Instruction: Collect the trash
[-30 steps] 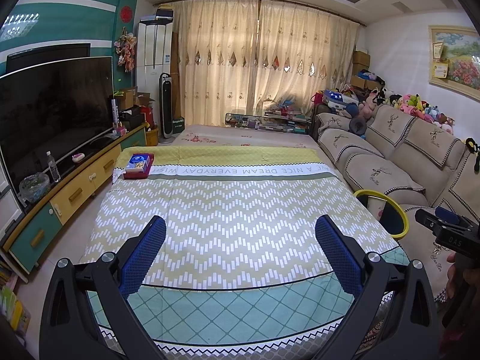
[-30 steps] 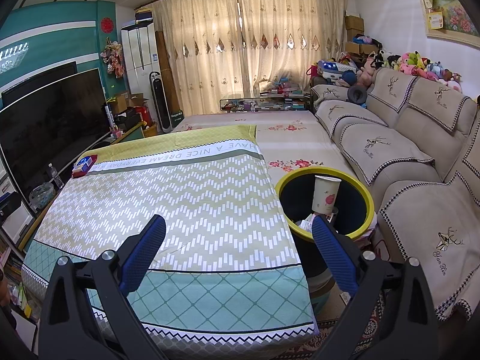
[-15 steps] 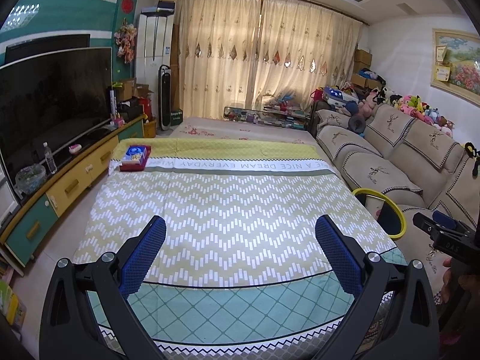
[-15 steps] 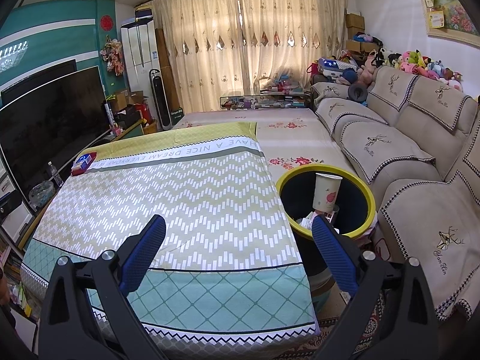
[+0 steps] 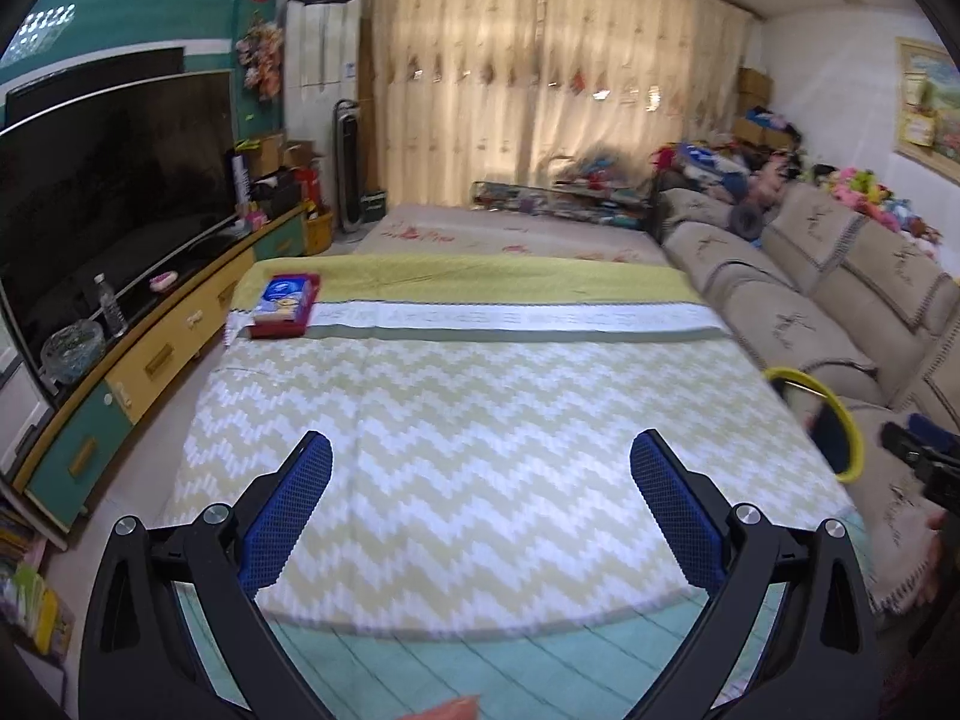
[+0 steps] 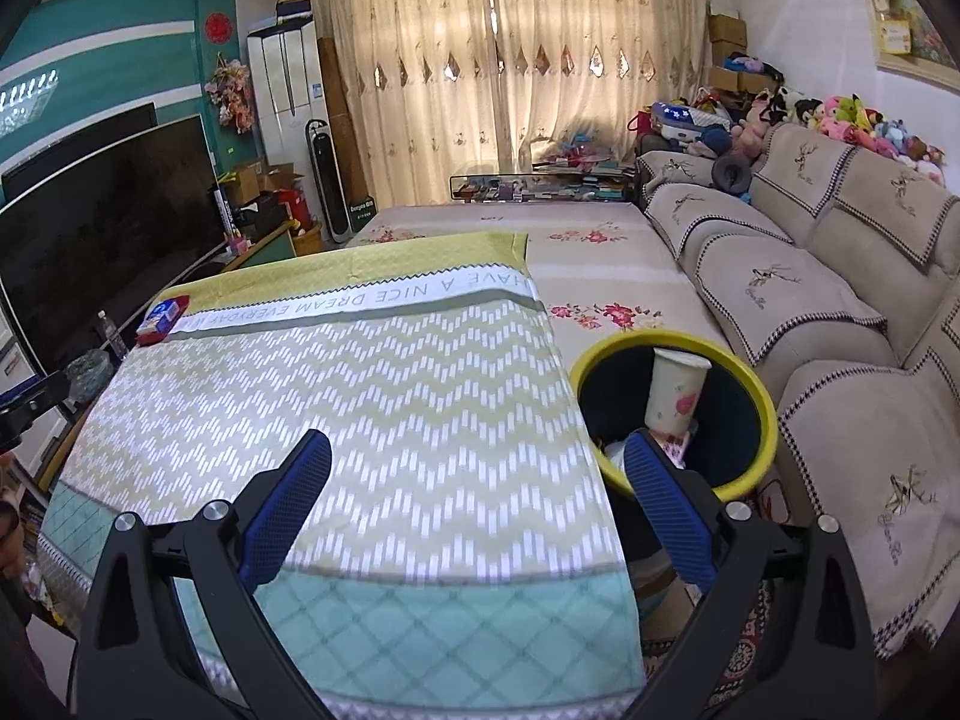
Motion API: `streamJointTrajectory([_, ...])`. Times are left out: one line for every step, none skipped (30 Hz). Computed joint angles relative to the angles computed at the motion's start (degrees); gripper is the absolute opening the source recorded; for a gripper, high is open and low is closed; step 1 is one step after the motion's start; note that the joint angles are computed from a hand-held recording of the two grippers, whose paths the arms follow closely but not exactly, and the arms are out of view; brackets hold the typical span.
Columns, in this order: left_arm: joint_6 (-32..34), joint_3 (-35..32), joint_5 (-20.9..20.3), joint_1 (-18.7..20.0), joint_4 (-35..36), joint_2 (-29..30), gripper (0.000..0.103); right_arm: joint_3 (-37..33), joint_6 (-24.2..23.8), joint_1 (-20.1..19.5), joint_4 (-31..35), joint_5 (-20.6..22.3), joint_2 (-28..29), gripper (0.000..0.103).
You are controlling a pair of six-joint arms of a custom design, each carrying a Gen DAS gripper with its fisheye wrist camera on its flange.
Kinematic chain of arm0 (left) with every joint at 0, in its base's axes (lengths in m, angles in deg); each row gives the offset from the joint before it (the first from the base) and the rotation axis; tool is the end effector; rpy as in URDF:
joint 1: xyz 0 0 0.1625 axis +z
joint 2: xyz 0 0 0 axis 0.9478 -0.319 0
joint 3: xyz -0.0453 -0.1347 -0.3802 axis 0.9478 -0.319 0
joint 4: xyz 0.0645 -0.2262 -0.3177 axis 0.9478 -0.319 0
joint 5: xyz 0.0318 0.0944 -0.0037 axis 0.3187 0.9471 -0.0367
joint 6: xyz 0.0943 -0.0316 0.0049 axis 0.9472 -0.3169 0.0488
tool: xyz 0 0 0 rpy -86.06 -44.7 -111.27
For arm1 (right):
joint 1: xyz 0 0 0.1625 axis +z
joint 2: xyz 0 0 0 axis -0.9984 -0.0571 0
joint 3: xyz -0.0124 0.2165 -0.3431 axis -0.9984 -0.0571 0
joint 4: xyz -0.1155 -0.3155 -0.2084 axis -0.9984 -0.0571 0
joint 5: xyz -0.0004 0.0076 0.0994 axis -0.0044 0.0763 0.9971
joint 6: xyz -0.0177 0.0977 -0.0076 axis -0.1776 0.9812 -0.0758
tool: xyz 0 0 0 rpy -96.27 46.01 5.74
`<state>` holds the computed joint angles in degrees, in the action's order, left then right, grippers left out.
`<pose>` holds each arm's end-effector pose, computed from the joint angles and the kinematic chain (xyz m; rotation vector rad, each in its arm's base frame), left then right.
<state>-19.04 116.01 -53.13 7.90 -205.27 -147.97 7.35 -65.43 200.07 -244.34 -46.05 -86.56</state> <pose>0.0864 -0.5613 0.4369 0.3690 2.1813 -1.1247 0.3129 -0.5469 0.0413 0.4945 -2.2605 1.0697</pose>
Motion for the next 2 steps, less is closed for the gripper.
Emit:
streamJointTrajectory([0.3,-2.3,0.0,0.9,-0.4,2.0,0.098,-2.1,0.3,-0.3,2.0,0.0,0.7,0.095])
streamJointTrajectory([0.4,-4.6,0.1,1.7,-0.1,3.8,0.098,-4.9,0.4,-0.7,4.2,0.5,2.0,0.095])
